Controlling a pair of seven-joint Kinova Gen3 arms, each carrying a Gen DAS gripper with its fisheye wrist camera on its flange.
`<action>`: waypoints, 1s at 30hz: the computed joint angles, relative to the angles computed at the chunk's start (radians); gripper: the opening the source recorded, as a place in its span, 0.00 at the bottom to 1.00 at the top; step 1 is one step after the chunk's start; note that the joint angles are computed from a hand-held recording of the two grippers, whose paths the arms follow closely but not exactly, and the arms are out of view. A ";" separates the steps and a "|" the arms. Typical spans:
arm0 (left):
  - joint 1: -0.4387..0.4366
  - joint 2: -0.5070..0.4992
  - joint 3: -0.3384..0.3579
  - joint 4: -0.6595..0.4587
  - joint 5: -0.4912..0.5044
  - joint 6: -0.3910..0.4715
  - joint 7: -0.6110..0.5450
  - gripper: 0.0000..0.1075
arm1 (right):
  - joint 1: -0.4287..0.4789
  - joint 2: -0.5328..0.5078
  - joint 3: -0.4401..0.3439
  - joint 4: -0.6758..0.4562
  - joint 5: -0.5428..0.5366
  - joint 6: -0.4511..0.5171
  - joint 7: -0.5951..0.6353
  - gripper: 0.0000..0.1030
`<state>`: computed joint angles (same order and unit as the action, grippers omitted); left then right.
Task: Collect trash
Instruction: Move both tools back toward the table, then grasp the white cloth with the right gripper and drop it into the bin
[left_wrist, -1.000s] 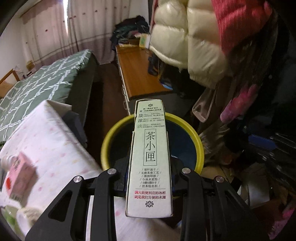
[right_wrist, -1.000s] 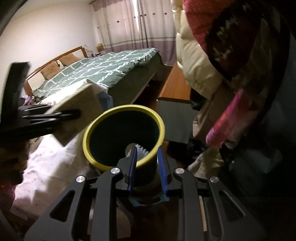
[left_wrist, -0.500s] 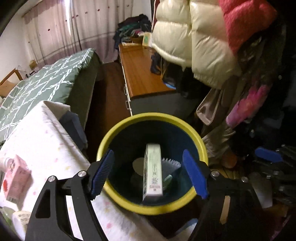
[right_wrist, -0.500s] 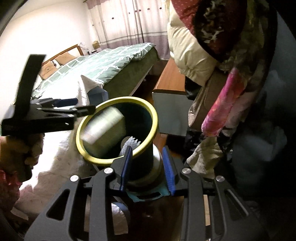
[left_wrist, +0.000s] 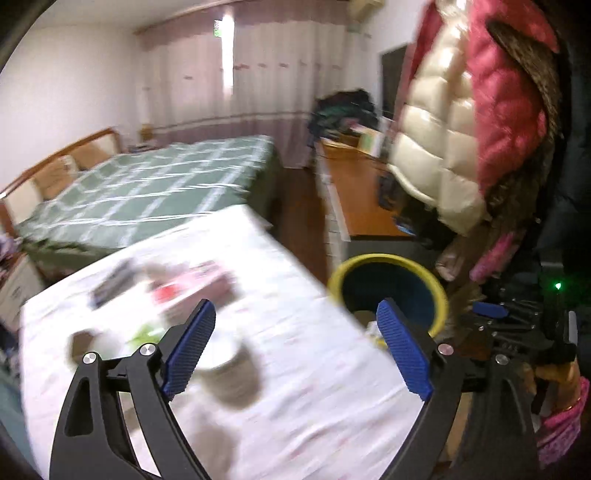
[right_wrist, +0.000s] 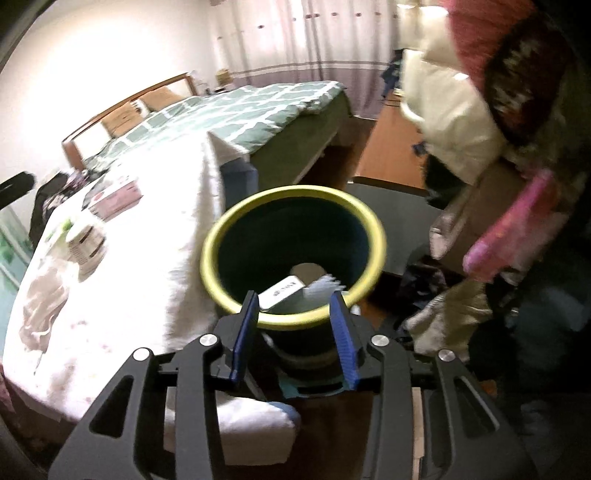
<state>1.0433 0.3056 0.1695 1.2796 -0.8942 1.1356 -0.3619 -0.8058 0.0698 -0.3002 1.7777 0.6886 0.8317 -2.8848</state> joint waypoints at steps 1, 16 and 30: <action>0.031 -0.042 -0.022 0.046 -0.010 0.041 0.041 0.83 | -0.004 0.016 -0.005 -0.019 -0.006 -0.005 0.018 0.37; 0.045 -0.322 0.205 0.387 -0.110 0.502 0.513 0.84 | -0.131 0.301 -0.047 -0.424 -0.214 -0.110 0.494 0.47; -0.110 -0.378 0.369 0.468 -0.050 0.480 0.581 0.84 | -0.349 0.611 0.063 -0.919 -0.354 0.150 0.787 0.70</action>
